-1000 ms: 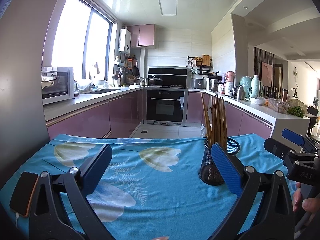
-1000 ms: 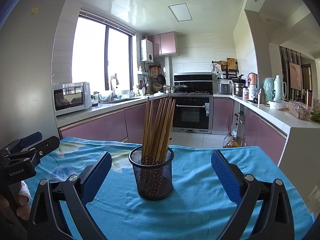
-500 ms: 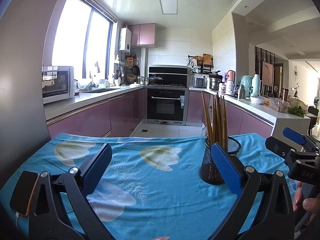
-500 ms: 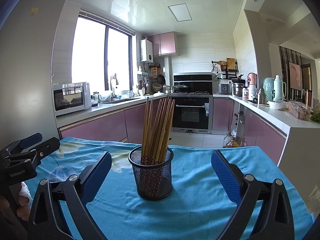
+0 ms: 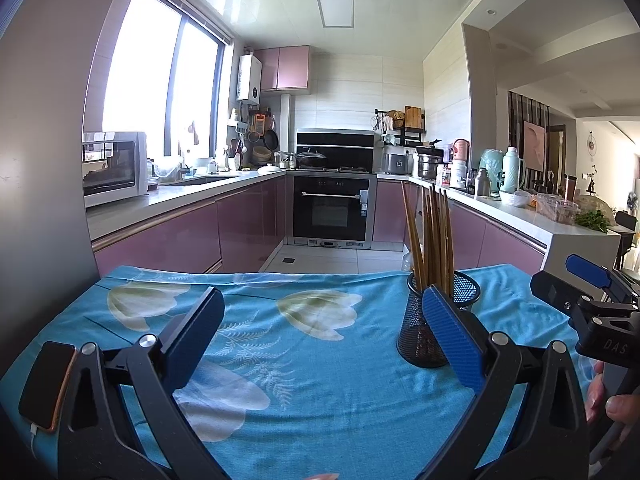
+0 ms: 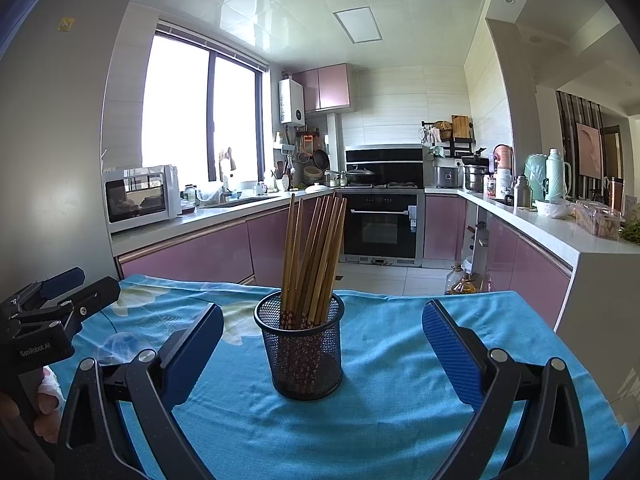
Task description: Organize utensils
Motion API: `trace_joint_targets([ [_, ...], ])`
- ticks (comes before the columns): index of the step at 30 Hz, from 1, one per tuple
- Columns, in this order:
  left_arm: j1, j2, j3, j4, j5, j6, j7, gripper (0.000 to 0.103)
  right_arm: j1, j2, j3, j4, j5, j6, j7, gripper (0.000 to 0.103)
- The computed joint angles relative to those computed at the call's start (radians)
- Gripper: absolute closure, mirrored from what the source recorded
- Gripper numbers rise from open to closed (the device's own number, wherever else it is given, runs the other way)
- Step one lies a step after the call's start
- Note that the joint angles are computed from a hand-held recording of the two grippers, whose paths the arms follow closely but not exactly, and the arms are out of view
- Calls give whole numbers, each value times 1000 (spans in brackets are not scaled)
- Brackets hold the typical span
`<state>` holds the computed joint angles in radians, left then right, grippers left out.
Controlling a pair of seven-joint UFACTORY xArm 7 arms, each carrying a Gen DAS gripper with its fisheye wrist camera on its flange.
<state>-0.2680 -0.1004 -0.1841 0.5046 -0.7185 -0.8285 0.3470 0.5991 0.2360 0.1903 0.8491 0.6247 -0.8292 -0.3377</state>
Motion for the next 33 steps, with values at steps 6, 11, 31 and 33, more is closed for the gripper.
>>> trace_joint_targets([
  [6,0,0,1,0,2,1,-2,5,0,1,0,-3,-1,-6,1,7],
  [11,-3,8,0,1,-3,-2,-4,5,-2,3,0,-3,-5,-7,9,7],
  [31,-5,12,4,2,1,0,-6,5,0,3,-1,-2,0,-5,5,7],
  [33,-5,12,5,1,6,1,-10,5,1,3,-1,-2,1,-8,4,7],
])
